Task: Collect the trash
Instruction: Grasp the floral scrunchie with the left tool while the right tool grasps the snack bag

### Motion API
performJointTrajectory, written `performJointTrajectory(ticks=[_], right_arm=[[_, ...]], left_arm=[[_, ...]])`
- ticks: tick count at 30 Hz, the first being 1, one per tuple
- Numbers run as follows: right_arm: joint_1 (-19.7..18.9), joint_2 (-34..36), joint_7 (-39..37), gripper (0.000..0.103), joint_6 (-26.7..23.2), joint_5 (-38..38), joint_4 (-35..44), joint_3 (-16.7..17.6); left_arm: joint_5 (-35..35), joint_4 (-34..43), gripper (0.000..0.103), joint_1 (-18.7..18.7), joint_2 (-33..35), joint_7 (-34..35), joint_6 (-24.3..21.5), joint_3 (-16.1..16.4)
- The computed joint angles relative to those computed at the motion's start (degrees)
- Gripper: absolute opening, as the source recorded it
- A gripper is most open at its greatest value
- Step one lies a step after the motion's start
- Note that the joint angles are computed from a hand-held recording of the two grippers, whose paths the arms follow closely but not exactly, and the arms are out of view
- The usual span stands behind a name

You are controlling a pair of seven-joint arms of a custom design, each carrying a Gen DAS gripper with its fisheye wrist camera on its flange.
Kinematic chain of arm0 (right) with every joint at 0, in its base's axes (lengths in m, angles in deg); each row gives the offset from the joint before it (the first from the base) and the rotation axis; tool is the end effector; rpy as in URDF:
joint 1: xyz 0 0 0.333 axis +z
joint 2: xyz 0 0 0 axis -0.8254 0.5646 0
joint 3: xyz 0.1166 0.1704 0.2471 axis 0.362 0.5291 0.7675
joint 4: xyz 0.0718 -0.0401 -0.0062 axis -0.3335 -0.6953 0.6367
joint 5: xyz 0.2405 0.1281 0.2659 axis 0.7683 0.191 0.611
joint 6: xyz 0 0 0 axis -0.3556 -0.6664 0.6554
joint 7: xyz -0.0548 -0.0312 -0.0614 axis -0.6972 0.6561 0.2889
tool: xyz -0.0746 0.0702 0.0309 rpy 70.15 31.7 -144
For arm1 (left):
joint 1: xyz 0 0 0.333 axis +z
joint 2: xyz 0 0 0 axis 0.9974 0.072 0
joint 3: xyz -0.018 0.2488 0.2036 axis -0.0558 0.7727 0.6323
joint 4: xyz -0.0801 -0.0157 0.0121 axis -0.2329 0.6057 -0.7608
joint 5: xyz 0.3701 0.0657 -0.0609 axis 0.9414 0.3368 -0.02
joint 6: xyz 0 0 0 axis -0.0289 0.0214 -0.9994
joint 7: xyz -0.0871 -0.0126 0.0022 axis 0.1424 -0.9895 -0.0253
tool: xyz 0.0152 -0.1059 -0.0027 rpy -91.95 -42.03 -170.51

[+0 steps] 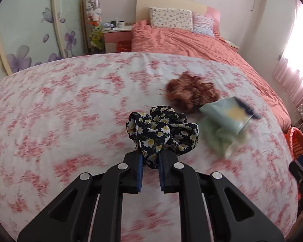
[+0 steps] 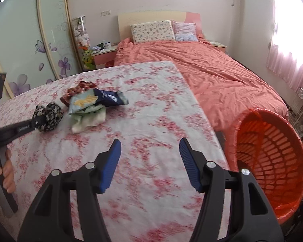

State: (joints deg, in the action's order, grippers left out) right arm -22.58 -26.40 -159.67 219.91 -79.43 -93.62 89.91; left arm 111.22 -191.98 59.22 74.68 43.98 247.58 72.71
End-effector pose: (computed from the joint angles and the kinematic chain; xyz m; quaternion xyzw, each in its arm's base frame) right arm 0.4213 0.3575 0.2972 -0.5468 0.7347 -0.2991 0.2678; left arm 0.4855 -0.3857 0.3061 -0.5822 0.7371 -0.2899 0.1836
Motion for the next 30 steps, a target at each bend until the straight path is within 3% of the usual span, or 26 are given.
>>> performJointTrajectory(ticks=[3,7,11,17,18,19,20,25,30], right_arm=[[0.1,3.0,-0.8,0.059,1.0,-0.6,4.2,-0.3],[0.4,6.5,-1.2,0.059,2.1,-0.5,9.8,-1.8],[0.0,10.0,-1.0,0.059,5.0,0.9,15.4,-3.6],[-1.1,16.8,-13.7,0.059,7.5,12.1,24.1,-5.0],[-1.6,18.0,-17.7,0.057,7.5,15.4,25.3,-4.6],[-2.0,18.7,-20.1,0.044,8.1,17.4,25.8,-4.5],[-2.1,19.2,-21.8,0.04,8.8,18.9,26.2,-4.6],[1.3,18.2,-19.3,0.01,11.4,17.7,24.1,-8.8],[2.9,16.1,-15.8,0.007,12.0,14.5,21.7,-10.6]], left_arm=[[2.4,-3.4,0.013,0.7,-2.1,-2.0,-1.1,1.3],[4.8,-4.1,0.025,2.1,-2.4,-4.4,-1.3,1.0],[4.9,-2.9,0.031,2.0,-1.5,-3.7,-4.2,-0.2],[5.2,-3.0,0.035,2.7,-1.3,-5.1,-3.2,-0.3],[5.3,-3.0,0.035,2.8,-1.3,-5.1,-3.1,-0.3],[5.2,-3.0,0.035,2.8,-1.3,-4.9,-3.3,-0.3],[5.2,-3.1,0.035,2.8,-1.3,-4.7,-3.6,-0.4],[5.1,-3.0,0.036,2.9,-1.2,-4.6,-3.7,-0.5],[4.6,-2.7,0.036,2.8,-1.1,-4.0,-4.3,-0.6]])
